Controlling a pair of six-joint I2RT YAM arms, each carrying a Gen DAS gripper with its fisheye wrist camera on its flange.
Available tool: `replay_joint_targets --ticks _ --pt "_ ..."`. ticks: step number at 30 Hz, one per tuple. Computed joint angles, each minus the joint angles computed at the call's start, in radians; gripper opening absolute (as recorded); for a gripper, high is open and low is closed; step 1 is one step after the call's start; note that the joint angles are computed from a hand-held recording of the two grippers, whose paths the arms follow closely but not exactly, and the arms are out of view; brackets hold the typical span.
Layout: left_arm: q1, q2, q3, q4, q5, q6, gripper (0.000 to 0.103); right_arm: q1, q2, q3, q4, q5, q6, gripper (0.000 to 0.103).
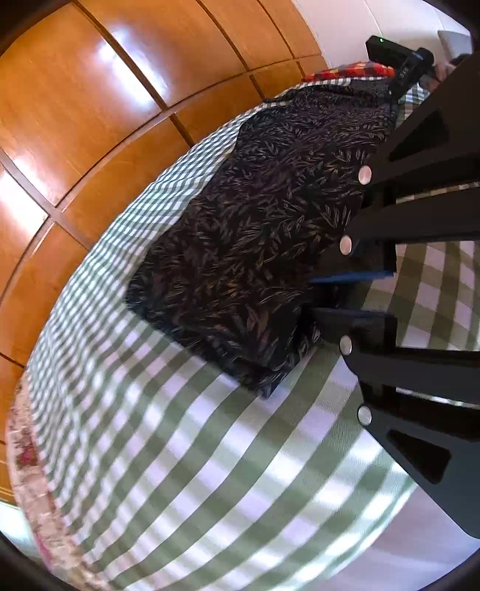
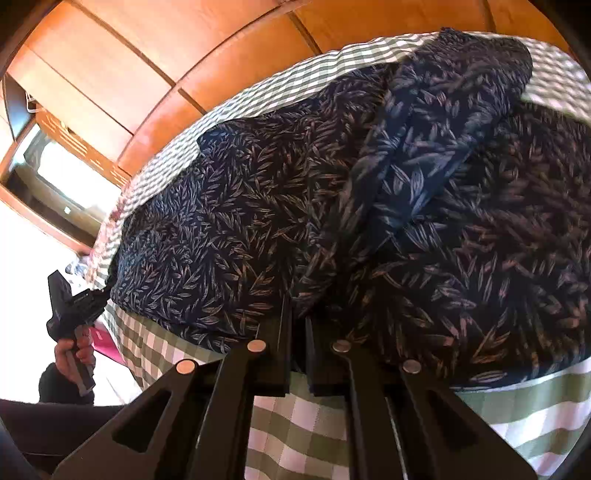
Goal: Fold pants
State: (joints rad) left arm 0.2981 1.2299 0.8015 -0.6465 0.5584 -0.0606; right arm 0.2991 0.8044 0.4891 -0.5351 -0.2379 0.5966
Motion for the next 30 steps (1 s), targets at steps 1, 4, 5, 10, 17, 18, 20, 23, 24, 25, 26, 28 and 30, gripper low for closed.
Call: replay_joint_targets --ticks 1,4,5,10,17,18,20,23,24,25,26,28,30 --pt "0.012 -0.018 0.009 -0.018 -0.007 0.008 0.020 -0.022 -0.004 0.004 -0.006 -0.030 -0.010 0.005" --pt "0.034 -0.094 0.016 -0.034 -0.071 -0.001 0.029 -0.171 -0.027 0.045 -0.099 -0.166 -0.112 0.021" --pt "0.037 -0.125 0.020 -0.038 -0.098 -0.001 0.029 -0.238 -0.035 0.061 -0.133 -0.190 -0.164 0.028" --pt "-0.025 -0.192 0.036 -0.020 -0.069 -0.037 0.029 -0.581 0.012 0.222 -0.252 -0.284 -0.366 0.044" --pt "-0.435 -0.127 0.019 0.120 -0.134 -0.154 0.029 -0.623 0.464 0.534 -0.082 -0.080 -0.350 0.046" --pt "-0.490 -0.102 0.023 0.140 -0.144 -0.161 0.029 -0.603 0.548 0.595 -0.064 -0.034 -0.331 0.049" --pt "-0.579 -0.054 0.033 0.176 -0.151 -0.175 0.029 -0.570 0.696 0.710 -0.056 0.037 -0.311 0.051" --pt "-0.682 0.017 0.060 0.214 -0.132 -0.181 0.029 -0.521 0.918 0.902 -0.081 0.163 -0.280 0.058" --pt "-0.718 0.045 0.075 0.226 -0.132 -0.176 0.029 -0.518 0.966 0.939 -0.091 0.184 -0.272 0.060" --pt "-0.741 0.065 0.087 0.235 -0.129 -0.175 0.029 -0.522 1.041 1.008 -0.120 0.190 -0.267 0.062" --pt "-0.778 0.093 0.107 0.249 -0.117 -0.180 0.029 -0.526 1.084 1.044 -0.144 0.197 -0.269 0.061" --pt "-0.825 0.138 0.136 0.273 -0.085 -0.172 0.034 -0.526 1.161 1.112 -0.195 0.250 -0.279 0.047" --pt "-0.897 0.192 0.174 0.307 -0.064 -0.171 0.042 -0.527 1.158 1.101 -0.180 0.287 -0.313 0.017"
